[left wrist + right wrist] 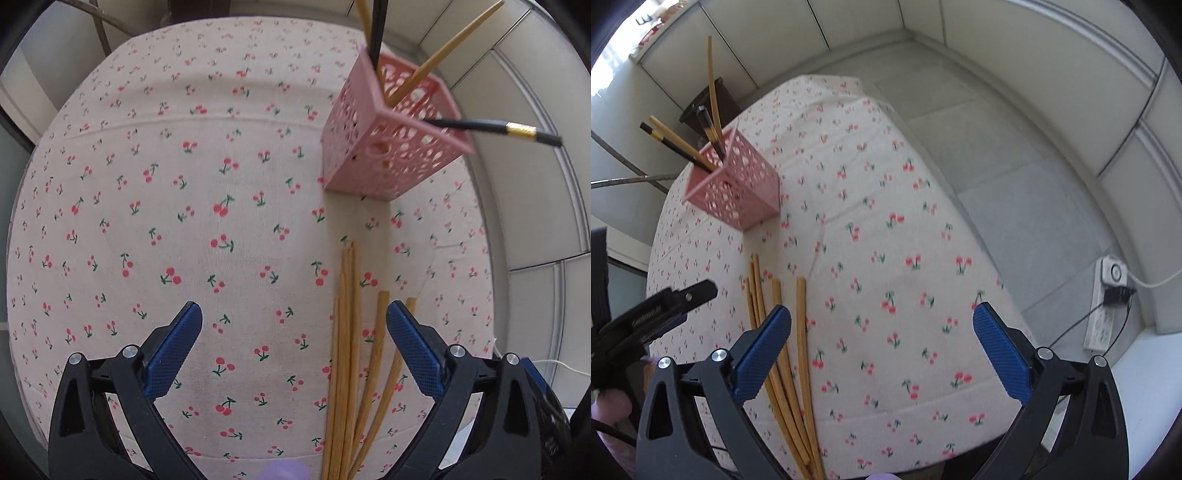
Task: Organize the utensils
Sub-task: 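Move the left tool back to the pile and grasp a wooden chopstick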
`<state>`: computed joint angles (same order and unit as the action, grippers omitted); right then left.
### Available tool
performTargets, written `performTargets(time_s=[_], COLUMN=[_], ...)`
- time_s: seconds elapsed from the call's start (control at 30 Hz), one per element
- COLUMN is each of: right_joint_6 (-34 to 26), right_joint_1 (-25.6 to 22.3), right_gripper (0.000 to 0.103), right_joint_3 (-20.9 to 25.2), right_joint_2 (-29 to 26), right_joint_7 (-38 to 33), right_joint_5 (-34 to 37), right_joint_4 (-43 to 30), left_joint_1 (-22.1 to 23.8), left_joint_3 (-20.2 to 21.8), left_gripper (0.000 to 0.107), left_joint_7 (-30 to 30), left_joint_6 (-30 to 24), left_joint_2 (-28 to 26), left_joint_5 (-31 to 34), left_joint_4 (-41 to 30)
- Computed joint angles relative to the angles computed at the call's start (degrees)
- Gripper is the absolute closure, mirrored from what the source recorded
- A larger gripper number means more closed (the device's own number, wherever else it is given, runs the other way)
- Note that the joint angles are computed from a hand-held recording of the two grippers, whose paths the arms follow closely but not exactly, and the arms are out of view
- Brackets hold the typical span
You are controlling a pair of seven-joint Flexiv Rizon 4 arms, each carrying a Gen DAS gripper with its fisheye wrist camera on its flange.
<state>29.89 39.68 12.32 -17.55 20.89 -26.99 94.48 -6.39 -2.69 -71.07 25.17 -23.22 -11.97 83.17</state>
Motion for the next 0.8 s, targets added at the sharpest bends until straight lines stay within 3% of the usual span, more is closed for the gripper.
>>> performTargets(time_s=[0.27, 0.67, 0.8], right_joint_6=[9.05, 11.18, 11.4], right_joint_1=[-0.93, -1.13, -1.29], right_gripper=[0.007, 0.007, 0.007], right_joint_3=[0.78, 0.57, 0.63], right_joint_2=[1.03, 1.61, 1.77], right_joint_7=[3.97, 4.96, 5.15], right_joint_5=[3.26, 2.43, 2.44], right_joint_4=[4.41, 5.31, 5.59], left_joint_1=[-2.11, -4.91, -5.52], left_joint_3=[1.35, 1.52, 1.33], left_gripper=[0.011, 0.011, 0.018], left_joint_7=[-1.89, -3.63, -3.64], left_joint_6=[0.25, 3.5, 4.84], left_joint_2=[-0.9, -1.97, -1.58], left_joint_5=[7.04, 12.91, 13.28], left_joint_4=[-0.41, 1.38, 2.75])
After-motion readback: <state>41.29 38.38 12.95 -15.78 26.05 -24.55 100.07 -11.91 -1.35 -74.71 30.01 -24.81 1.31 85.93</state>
